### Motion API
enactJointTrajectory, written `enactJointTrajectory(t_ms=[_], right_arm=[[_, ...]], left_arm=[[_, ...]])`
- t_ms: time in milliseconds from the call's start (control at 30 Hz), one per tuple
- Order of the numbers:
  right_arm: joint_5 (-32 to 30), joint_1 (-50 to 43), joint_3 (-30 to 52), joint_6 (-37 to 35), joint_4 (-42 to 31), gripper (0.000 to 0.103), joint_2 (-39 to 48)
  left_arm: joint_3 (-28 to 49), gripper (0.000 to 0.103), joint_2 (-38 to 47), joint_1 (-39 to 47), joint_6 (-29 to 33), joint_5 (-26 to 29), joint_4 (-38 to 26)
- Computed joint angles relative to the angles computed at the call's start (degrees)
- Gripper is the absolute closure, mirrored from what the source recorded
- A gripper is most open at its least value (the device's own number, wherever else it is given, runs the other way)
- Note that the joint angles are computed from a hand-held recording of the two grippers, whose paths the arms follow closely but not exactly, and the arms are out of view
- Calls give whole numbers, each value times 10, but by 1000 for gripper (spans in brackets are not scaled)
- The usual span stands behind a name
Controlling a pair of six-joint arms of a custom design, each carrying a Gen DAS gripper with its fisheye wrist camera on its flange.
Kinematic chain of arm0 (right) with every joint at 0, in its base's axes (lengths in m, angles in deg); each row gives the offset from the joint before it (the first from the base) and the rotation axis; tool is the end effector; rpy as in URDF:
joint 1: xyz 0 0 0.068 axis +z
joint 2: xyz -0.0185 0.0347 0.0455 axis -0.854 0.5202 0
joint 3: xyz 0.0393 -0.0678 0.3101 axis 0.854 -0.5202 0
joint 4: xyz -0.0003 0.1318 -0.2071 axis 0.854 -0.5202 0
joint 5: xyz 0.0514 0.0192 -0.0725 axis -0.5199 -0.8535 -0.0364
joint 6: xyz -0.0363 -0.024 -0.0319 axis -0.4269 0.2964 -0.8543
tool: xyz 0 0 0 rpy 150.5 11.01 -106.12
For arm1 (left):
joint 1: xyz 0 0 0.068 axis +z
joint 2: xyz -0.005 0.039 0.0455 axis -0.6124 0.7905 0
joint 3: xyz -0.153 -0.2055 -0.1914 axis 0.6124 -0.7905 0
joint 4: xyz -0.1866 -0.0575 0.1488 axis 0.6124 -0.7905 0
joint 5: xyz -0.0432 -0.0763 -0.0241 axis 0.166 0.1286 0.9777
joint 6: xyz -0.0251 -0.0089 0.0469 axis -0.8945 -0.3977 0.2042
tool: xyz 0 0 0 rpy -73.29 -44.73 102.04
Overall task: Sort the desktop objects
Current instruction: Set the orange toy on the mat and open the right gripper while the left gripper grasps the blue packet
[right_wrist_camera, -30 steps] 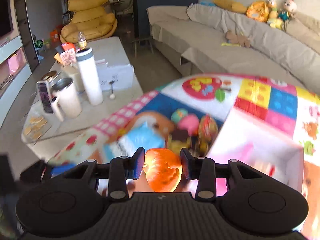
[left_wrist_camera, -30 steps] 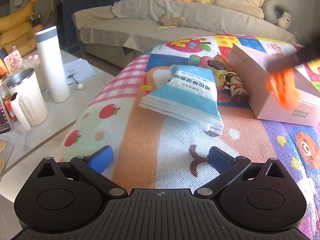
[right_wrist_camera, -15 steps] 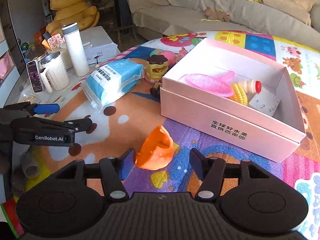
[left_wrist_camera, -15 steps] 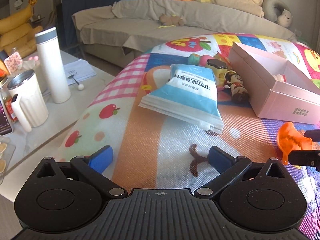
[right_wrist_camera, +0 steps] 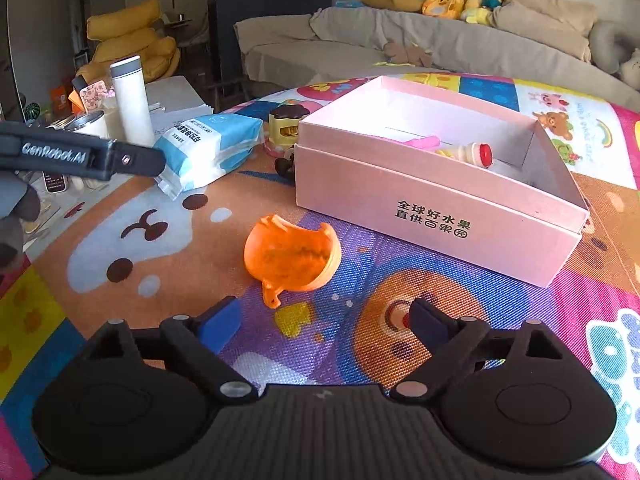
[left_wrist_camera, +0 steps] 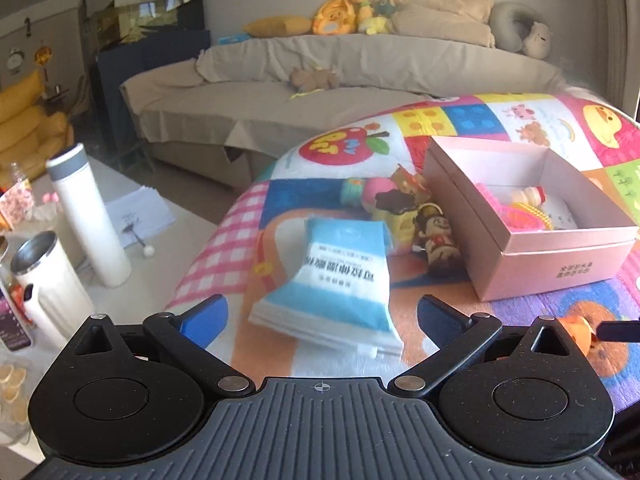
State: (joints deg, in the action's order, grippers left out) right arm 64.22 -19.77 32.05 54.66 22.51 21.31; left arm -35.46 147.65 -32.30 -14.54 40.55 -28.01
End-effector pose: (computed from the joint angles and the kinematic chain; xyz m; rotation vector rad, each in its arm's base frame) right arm 0.2511 0.1775 0.1487 0.1825 2.3191 -0.0860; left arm 0.3772 0.0200 0.1763 0.6365 2.1463 -0.2487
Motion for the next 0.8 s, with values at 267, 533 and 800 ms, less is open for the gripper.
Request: enactJointTrajectory(t_ms=[267,533,800], right_arm=[[-14,-6,-3,2,6,0,2],[-16,-7,-4,2,9,0,3],[-34,-9,-10,-8,12,0,-5]], left_arm=[[72,16,71,-50,-12,-90,-40],[31,44,23,1,44,-37,-79],[11,53,-33,85,104,47,-245]])
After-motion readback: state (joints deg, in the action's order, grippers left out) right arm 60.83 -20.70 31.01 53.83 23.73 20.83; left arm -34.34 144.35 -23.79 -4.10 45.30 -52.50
